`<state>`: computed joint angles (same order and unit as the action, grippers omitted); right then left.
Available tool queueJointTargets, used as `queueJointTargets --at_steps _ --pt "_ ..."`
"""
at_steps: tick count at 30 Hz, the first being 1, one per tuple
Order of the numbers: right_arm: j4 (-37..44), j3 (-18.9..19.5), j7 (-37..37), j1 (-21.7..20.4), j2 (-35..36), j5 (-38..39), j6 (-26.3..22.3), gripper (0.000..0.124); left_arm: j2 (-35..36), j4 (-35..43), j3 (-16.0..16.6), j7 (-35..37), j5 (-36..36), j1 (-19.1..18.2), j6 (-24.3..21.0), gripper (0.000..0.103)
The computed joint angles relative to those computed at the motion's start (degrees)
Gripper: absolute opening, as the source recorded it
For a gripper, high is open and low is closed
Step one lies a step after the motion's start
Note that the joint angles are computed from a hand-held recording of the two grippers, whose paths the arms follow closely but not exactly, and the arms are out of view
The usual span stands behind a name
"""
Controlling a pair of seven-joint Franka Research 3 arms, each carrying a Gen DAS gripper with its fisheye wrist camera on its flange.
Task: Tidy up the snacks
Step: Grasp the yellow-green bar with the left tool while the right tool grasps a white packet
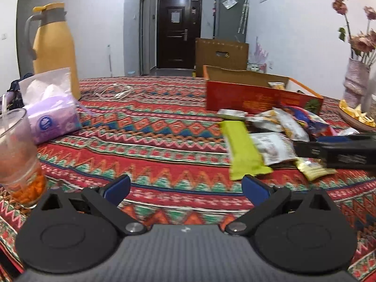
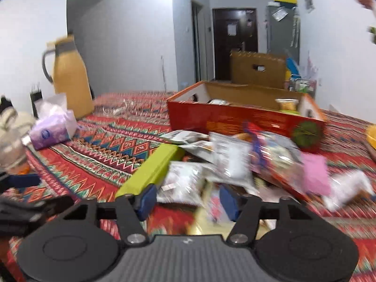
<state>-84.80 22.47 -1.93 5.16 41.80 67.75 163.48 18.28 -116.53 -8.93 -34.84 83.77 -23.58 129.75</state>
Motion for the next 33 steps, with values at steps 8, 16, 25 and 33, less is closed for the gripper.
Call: queueJointTargets --at_steps 8,16,25,33 --pt "11.8 -8.5 20.6 10.3 9.2 -17.0 1.2 0.048 -0.8 -1.1 0.6 -0.6 2.4 2.4 3.3 0.103" --pt "-0.2 11.6 2.1 -8.6 3.2 -5.3 5.7 0.041 7.4 10.8 2.8 4.0 4.8 3.4 11.5 0.088" --pt "-8.3 15.9 -18.1 -21.3 -3.3 19.7 8.4 0.041 21.8 30.2 5.5 28.2 -10.4 1.8 12.1 0.04" --pt "-13.0 9.9 -18.2 -20.8 -7.1 23.5 3.8 0.041 12.7 18.9 8.8 18.9 -12.0 -4.3 11.4 0.035"
